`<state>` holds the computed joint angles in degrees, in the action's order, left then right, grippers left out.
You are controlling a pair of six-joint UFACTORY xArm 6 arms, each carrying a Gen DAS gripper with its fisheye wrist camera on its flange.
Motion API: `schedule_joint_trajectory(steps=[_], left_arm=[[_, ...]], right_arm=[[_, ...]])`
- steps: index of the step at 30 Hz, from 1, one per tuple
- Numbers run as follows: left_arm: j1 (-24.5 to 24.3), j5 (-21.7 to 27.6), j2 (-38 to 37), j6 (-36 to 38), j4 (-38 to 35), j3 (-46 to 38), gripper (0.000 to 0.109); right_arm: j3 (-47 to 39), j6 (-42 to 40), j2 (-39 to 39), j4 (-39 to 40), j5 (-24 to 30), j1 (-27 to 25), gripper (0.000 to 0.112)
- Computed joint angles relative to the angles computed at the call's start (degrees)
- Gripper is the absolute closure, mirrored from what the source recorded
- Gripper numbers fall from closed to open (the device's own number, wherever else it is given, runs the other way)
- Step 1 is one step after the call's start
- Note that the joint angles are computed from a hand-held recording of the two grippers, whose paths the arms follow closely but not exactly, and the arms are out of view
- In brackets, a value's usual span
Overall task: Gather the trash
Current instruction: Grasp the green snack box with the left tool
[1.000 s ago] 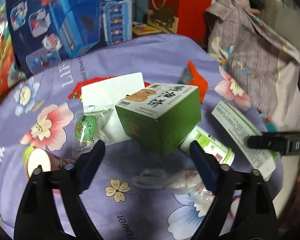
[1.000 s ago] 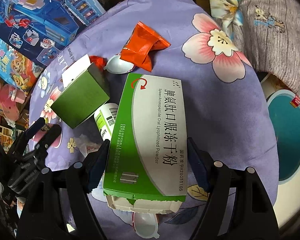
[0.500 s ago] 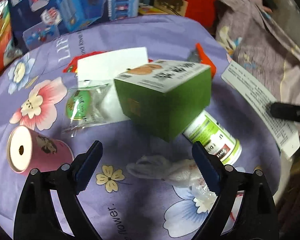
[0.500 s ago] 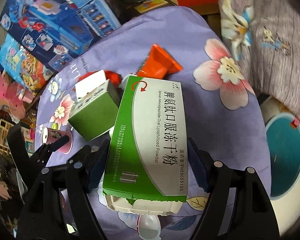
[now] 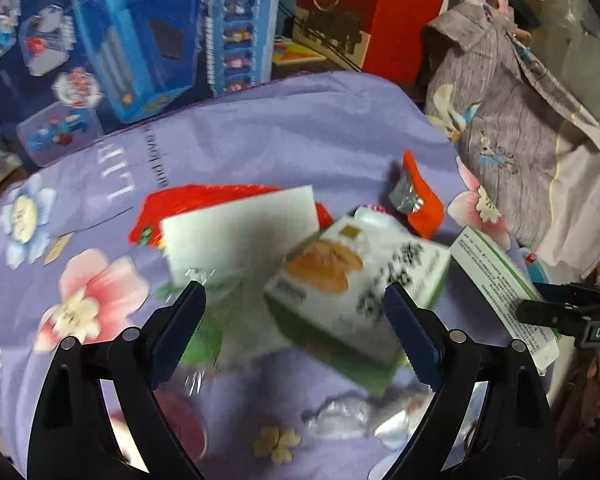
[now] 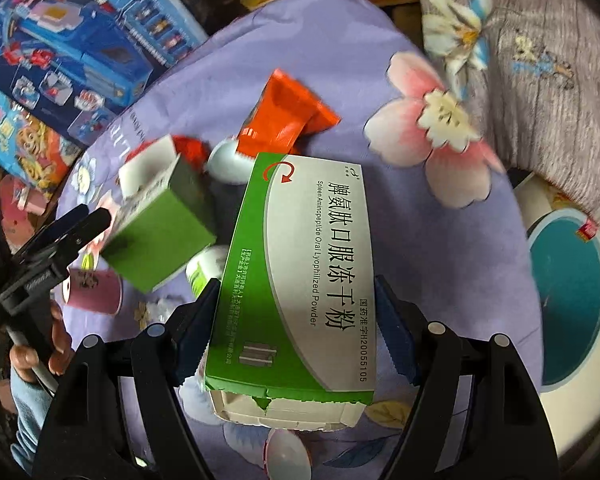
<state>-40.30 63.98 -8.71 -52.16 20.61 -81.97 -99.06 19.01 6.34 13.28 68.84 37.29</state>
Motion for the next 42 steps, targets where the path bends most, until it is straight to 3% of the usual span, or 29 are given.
schedule_joint_trajectory(steps=[6, 10, 15, 20, 23, 27, 30, 33, 34, 35, 37, 42], left_arm=[[5.11, -5.73, 4.33, 12.14, -15.1, 0.19, 0.017], [3.49, -8.74, 4.16, 19.81, -22.52, 2.85, 0.017], [-0.95, -8.07, 1.8, 18.64, -18.5, 4.58, 0.019], [-4.59, -8.93, -1.42, 15.12, -15.81, 6.62, 0.061], [-6.49, -11.01, -4.13, 12.09, -14.68, 9.15, 0.075], [-10.27, -10.04, -5.14, 7.15, -9.76, 10.33, 0.072], [-11.64, -7.0, -3.33, 4.54, -5.95, 8.63, 0.064], [-11.22, -6.54, -1.18, 4.96, -7.6, 7.91, 0.064], [-11.47, -6.55, -0.15, 4.57, -7.34, 7.29, 0.074], [-11.69, -6.29, 0.64, 3.84, -6.84, 6.58, 0.092], [-12.18, -7.88, 1.0, 1.84, -6.09, 6.16, 0.103], [-14.29, -6.92, -0.15, -3.6, -0.36, 3.94, 0.105]], right_arm=[[-6.41, 1.13, 4.14, -1.25, 2.33, 0.06, 0.041], [-7.38, 0.79, 5.33, -0.65, 3.26, 0.33, 0.041], [-3.93, 0.43, 3.62, 0.29, 2.7, 0.11, 0.041], [0.22, 0.52, 1.05, 1.47, 1.08, 0.23, 0.041], [2.5, 0.18, -0.44, 2.26, 0.2, 0.73, 0.041], [4.1, -0.2, -1.68, 2.98, -0.66, 1.13, 0.041], [5.14, -0.02, -2.48, 3.17, -1.22, 1.77, 0.041], [6.33, 0.26, -3.36, 2.93, -2.13, 2.34, 0.041], [6.57, 0.48, -3.6, 2.76, -2.38, 2.5, 0.041], [6.93, 0.72, -3.93, 2.55, -2.62, 2.55, 0.041], [7.94, 1.23, -4.93, 2.09, -3.36, 2.5, 0.041], [9.68, 1.37, -7.38, 2.09, -5.42, 1.49, 0.041]])
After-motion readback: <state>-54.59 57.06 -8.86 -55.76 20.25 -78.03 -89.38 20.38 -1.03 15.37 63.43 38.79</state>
